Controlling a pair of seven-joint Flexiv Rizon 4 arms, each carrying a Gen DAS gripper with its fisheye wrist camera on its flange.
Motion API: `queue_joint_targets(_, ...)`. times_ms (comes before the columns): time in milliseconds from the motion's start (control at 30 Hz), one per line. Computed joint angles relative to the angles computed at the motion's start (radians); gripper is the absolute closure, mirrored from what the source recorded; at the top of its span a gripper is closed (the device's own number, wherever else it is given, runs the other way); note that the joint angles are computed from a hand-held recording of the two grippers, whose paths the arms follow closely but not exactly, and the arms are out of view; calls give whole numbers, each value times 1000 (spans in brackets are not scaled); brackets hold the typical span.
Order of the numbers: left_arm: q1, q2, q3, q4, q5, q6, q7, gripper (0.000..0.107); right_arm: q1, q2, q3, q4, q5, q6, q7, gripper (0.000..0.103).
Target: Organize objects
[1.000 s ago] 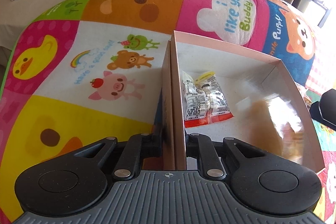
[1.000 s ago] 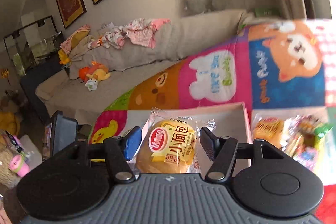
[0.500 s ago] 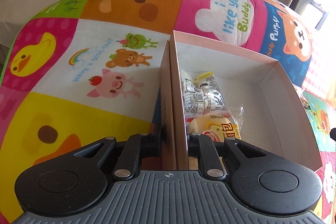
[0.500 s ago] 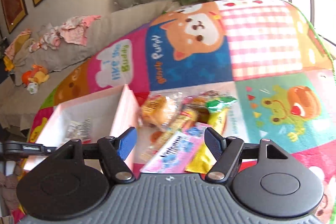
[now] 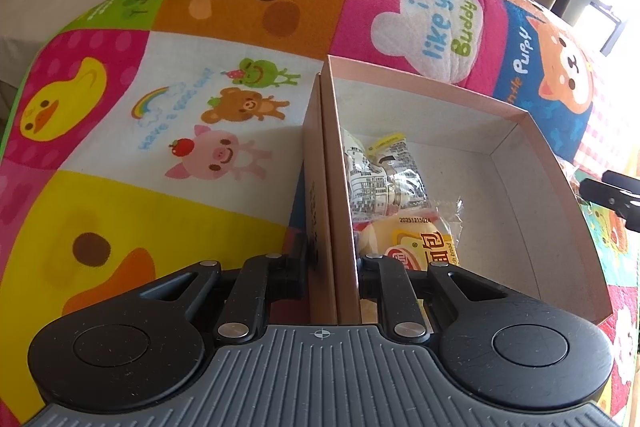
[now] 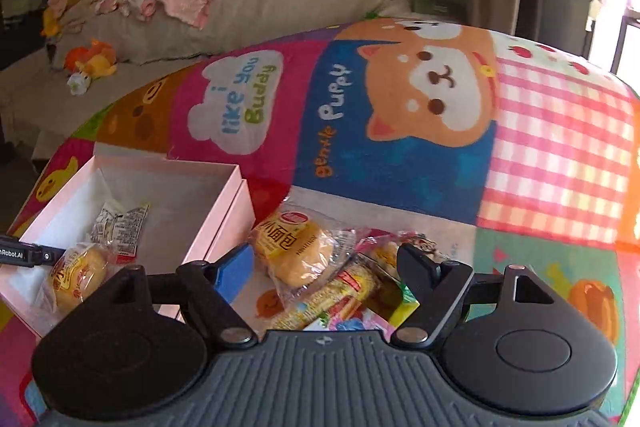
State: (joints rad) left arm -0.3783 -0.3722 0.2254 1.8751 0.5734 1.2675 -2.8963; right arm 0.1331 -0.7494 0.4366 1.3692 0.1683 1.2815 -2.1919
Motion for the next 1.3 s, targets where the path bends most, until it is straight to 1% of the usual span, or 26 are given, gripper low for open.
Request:
queue_joint_targets(67,-2,0,2,2,4,5,-6,88,25,-30,-19,-51,-33,-44,-4,23)
queue_joint_targets(100,-2,0,3,3,6,9,-9,88,39,-45,-34,-81,-35,-69,25,23)
queue_joint_targets(133,-2,0,4,5,6,13,-13,88,44,-60,-39,-119,-28,-116,61,23)
queue_joint_targets(200,-2,-1,4,6,5,16,-13,88,34,-90,-26,-188,17,-197,114,23)
queue_joint_targets(267,0,0,2,6,2,16,-5,88,22,-103,-13,-225,70,-233,132,23)
queue_joint_targets(300,1,0,1,8,0,16,1,88,18,-104,-9,-229,89,-233,118,23)
queue_joint_targets(367,3,0,0,10,-3,22,5,87,25,-89,-18,-196,88,-190,41,23)
queue_joint_targets(433,1,0,5,13,-2,29,2,87,34,-69,-27,-138,53,-122,-79,23)
queue_joint_targets(500,-2,0,9,15,0,36,-4,87,43,-55,-36,-83,10,-58,-172,23)
queue_joint_targets(567,-4,-1,13,19,1,46,-7,87,46,-58,-39,-67,-26,-41,-217,23)
queue_joint_targets(633,-5,-1,15,21,-1,51,-5,87,60,-72,-55,-69,-59,-22,-226,23)
queue_joint_targets(733,-8,-2,19,22,-3,54,-3,87,65,-105,-51,-124,-77,-61,-198,22)
queue_joint_targets(833,-12,-3,23,20,-5,52,-3,85,40,-149,4,-226,-38,-181,-193,21)
queue_joint_targets(900,-13,-4,23,20,-6,52,-2,85,44,-159,4,-249,-4,-184,-202,21)
queue_joint_targets(967,-13,-4,23,20,-9,51,0,85,60,-163,-14,-255,5,-165,-217,21)
queue_joint_targets(1000,-14,-4,23,19,-10,49,-1,85,75,-164,-34,-256,0,-152,-211,19)
queue_joint_targets(1067,-18,-4,26,17,-7,46,-8,85,88,-168,-52,-274,-4,-171,-187,17)
queue_joint_targets(1133,-19,-5,27,18,-4,49,-13,85,105,-172,-84,-290,-3,-178,-121,17)
queue_joint_targets(1200,-17,-4,25,19,-5,50,-9,85,110,-181,-105,-332,9,-228,-18,17)
queue_joint_targets(1300,-15,-3,24,20,-8,50,-7,85,77,-209,-71,-446,83,-359,120,17)
